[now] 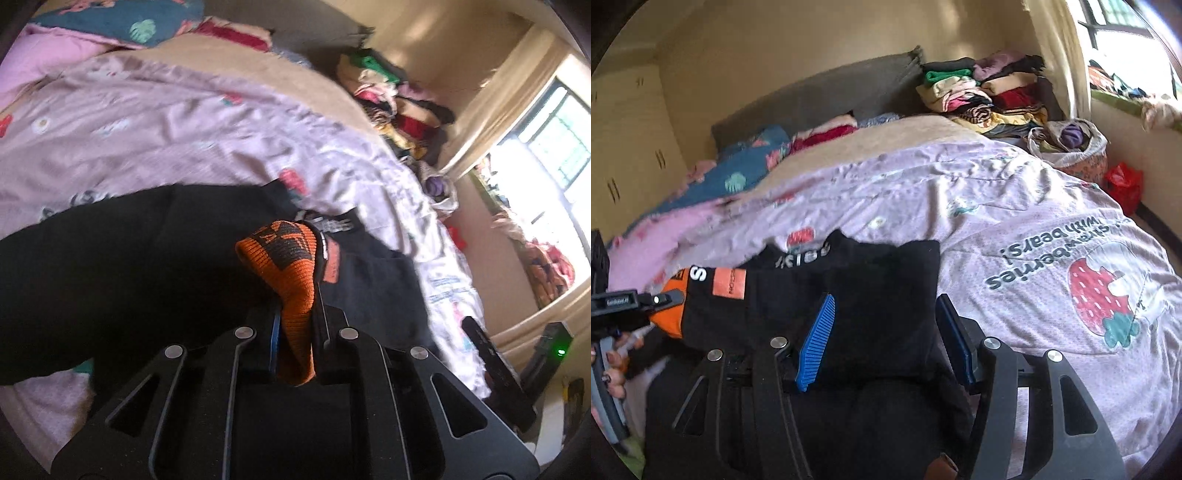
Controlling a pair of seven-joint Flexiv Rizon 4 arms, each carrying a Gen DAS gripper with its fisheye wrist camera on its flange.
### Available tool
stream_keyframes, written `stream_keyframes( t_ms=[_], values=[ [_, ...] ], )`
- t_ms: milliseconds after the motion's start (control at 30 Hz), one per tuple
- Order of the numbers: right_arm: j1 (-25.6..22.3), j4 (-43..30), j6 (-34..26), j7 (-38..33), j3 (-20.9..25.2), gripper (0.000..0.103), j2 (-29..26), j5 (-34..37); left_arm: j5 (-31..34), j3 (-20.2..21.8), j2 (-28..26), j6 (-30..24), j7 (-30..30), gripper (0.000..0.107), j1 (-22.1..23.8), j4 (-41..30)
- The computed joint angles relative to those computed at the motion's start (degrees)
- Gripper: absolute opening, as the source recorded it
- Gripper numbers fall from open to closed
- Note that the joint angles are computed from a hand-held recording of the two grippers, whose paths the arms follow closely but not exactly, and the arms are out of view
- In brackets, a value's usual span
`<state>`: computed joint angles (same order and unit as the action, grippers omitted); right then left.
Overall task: Fold small clothes
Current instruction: 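Lift the sleeve with the right gripper and lay it across the shirt body, then grasp the orange cuff of the other sleeve with the left gripper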
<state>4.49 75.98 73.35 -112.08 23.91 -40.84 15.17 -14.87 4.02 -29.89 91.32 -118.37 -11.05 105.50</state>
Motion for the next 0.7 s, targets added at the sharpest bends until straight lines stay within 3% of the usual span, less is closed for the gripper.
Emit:
stream_keyframes(
  t_ms=[167,267,300,433,533,633,700],
  values=[
    [3.0,0.8,-1.8,1.3,-2.7,0.056,-0.3,-3.3,5.5,15.4,-1.1,-5.2,-8.5,0.009,-10.8,-1.9],
    [4.3,0.9,-3.1,2.1,-3.8,0.056,-0.8,-5.1,9.3,19.5,-0.9,-6.5,-12.1,0.010,-13.4,-2.4],
    [4.6,0.7,-3.5,2.4,-4.2,0.056,-0.9,-5.6,10.3,19.6,-0.9,-7.2,-12.5,0.014,-13.4,-2.7],
    [7.1,0.6,-5.8,6.1,-7.4,0.060,-1.6,-8.6,10.8,12.5,-1.2,-11.3,-10.1,0.027,-8.0,-3.6],
    [8.1,-0.2,-9.2,9.2,-9.4,0.060,-2.6,-10.9,11.9,10.8,-2.7,-16.4,-11.3,0.039,-6.4,-5.0],
    [7.7,1.1,-7.6,8.9,-8.8,0.061,-2.0,-11.2,12.7,8.4,-1.8,-12.8,-13.1,0.045,-4.3,-2.2],
    [6.3,1.8,-6.1,7.3,-6.5,0.065,-1.3,-10.0,14.3,9.5,-0.3,-11.4,-14.6,0.056,-5.1,-0.6]
  ],
)
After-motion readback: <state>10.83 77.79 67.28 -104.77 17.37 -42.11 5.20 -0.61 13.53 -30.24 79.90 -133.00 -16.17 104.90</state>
